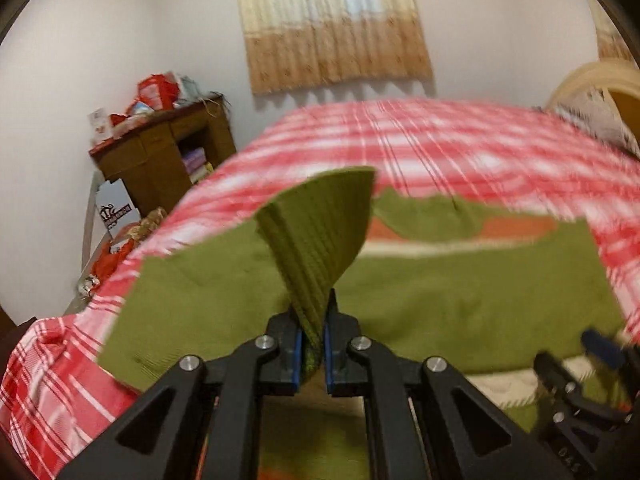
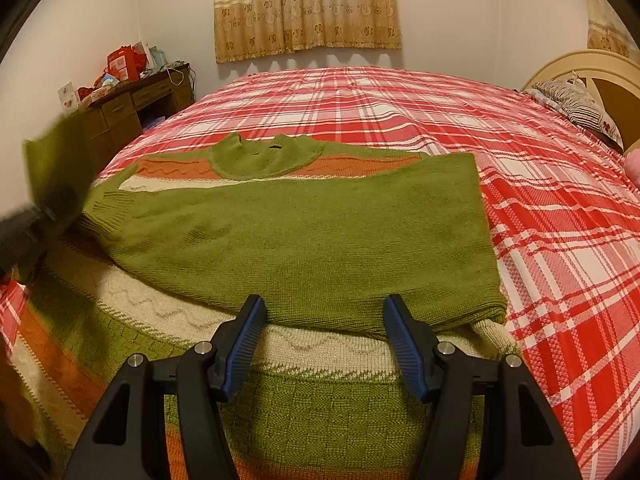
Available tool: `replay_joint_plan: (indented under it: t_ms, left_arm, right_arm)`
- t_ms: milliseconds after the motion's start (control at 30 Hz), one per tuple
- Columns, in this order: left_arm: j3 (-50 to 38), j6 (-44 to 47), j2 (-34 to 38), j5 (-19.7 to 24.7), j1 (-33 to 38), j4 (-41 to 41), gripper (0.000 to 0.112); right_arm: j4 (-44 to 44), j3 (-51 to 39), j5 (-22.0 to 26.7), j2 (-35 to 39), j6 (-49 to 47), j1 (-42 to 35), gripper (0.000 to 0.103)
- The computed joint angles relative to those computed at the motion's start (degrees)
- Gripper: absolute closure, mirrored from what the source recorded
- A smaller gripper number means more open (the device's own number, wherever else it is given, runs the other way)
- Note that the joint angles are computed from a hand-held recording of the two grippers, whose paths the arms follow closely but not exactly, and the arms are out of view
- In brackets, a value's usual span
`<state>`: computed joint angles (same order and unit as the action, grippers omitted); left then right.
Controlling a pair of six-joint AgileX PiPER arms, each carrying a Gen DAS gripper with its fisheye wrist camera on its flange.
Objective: Fold small clothes
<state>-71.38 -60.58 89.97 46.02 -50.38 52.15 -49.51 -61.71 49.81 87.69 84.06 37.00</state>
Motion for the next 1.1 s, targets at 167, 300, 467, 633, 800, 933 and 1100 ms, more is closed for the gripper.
replay_joint_plan:
  t_ms: [167, 300, 467, 633, 800, 933, 1100]
  left_arm:
    - [-2.03, 7.45, 2.41, 2.95, 0.66, -8.67, 0.096]
    - [0.66, 11.0, -1.33, 1.91, 0.53, -11.48, 0.04]
    - [10.66, 8.67, -10.36, -3.93, 1.77, -8.96, 0.016]
    - [18.38, 4.35, -15.69, -6.29, 9.92, -6.97, 0.016]
    - [23.49, 1.49, -15.67, -14.59, 19.94, -11.68, 0.015]
    - [22.76, -2.89, -14.13, -13.95, 17.77, -8.05, 0.01]
    - [23.37, -4.78, -14.06, -14.96, 17.45, -6.6, 0.009]
  right_arm:
    - [0.14, -0.19, -0.3, 0.22, -0.42, 0.04, 0.036]
    - [0.54, -0.92, 0.1, 0.73, -1.45, 0.08, 0.033]
    - [0.98, -0.61, -0.7, 0.36, -1.56, -0.28, 0.033]
    - [5.29, -1.75, -2.54, -1.23, -4.28, -1.78, 0.033]
    - [17.33, -5.67, -16.82, -0.22, -11.87, -4.4, 0.033]
    - [22.9, -19.46, -12.46, 12.33, -21.39, -3.29, 0.033]
    - [14.48, -31.5, -1.63, 21.74, -21.63, 1.72, 0.075]
